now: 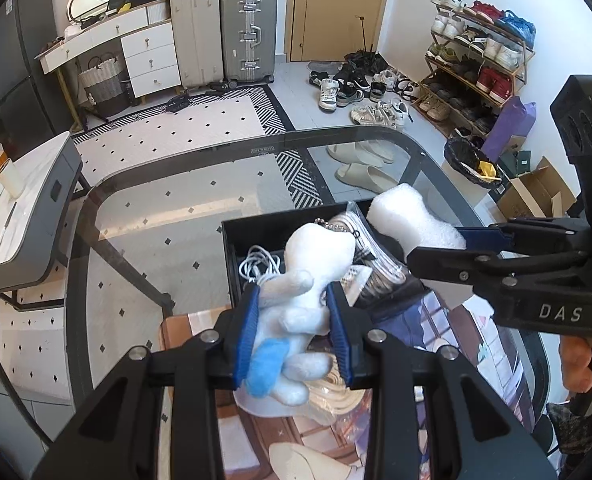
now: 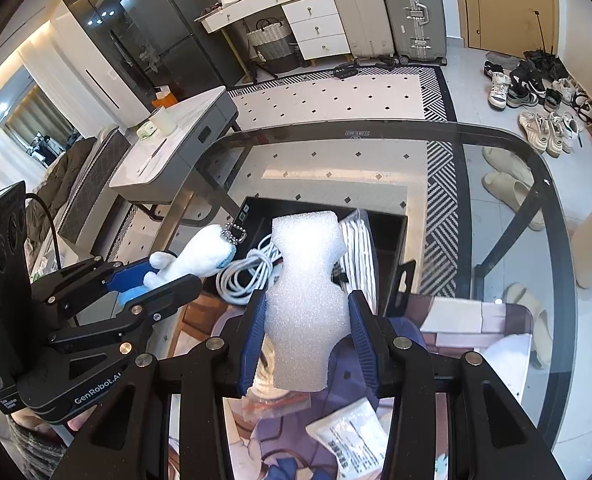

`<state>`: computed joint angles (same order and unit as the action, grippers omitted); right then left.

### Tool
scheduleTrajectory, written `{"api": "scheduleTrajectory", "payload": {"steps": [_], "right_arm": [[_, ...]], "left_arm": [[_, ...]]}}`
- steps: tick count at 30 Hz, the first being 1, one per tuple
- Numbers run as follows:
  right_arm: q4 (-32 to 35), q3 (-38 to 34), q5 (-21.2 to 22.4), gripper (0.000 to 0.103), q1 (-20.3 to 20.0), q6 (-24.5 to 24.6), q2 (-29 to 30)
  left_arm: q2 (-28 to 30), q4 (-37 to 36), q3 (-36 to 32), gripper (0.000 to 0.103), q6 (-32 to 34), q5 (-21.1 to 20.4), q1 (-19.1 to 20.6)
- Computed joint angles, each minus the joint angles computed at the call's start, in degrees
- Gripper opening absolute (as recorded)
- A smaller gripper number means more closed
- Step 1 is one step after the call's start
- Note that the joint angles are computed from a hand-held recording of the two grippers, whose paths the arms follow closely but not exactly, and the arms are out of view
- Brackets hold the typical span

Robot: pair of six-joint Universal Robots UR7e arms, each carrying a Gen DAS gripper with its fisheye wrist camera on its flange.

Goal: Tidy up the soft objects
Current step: 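Carry plush toy with left tool while right tool carries foam piece over the box, then open left gripper releasing plush into box while right gripper releases foam inside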

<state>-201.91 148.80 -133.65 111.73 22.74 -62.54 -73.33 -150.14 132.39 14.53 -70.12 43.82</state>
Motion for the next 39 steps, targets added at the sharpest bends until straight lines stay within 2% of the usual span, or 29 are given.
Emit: {"api": "scheduleTrajectory", "payload": {"steps": [26, 32, 39], "right_arm": [[-5.1, -4.6, 6.9, 0.042, -12.7, -9.2, 7.5], [-5.9, -4.8, 7.7, 0.042, -14.7, -10.4, 8.5], [-5.7, -5.0, 7.1, 0.042, -14.6, -11.1, 8.9]], "left_arm": [[11.9, -3.1, -5.0, 0.032, 0.7, -1.3, 4.1], [13.9, -3.3, -5.6, 0.032, 0.1, -1.4, 5.1], [14.1, -3.7, -5.3, 0.032, 0.7, -1.5, 5.6]]}}
